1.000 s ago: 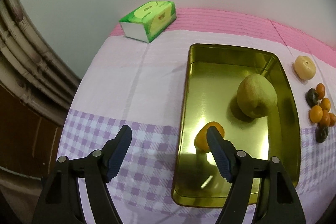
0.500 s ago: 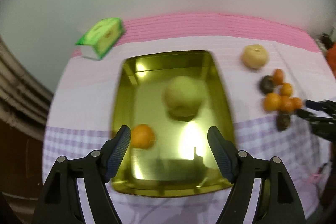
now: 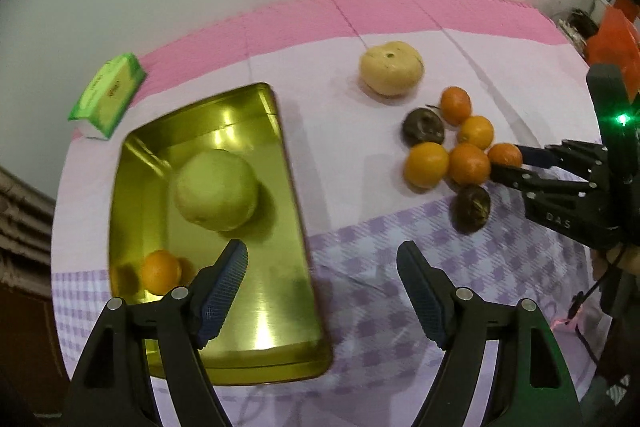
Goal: Organize fruits
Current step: 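Grasp a dark brown fruit with the left tool while the right tool holds the tangerine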
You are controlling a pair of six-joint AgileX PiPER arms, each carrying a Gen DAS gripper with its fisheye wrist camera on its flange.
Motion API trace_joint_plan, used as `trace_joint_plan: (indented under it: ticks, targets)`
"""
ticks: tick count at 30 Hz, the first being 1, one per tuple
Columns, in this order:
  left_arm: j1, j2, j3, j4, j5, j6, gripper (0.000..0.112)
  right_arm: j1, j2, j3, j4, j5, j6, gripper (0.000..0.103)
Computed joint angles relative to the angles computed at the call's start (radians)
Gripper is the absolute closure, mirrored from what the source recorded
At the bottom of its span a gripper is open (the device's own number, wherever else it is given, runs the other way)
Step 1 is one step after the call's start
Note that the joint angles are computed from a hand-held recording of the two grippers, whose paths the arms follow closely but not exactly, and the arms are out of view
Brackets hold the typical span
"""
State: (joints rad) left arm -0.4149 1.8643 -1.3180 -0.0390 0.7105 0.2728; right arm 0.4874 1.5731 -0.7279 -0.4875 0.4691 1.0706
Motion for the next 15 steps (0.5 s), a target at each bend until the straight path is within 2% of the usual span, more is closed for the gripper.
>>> trace_joint_plan:
  ticks: [8, 12, 15]
  targets:
    - [-0.057, 0.040, -0.031, -0.011, 0.030, -0.023, 0.035, -0.024, 0.015, 0.023, 0.008, -0.064, -0.006, 0.069]
    - [-0.089, 0.053, -0.039, -0.013, 0.031, -0.031, 0.035, -0.023, -0.017, 0.041, -0.007, -0.068, 0.026, 0.070]
    - [-0.125, 0.072, -0.045, -0.013, 0.027, -0.039, 0.035, -0.025, -0.068, 0.050, -0.007, -0.031, 0.036, 0.070]
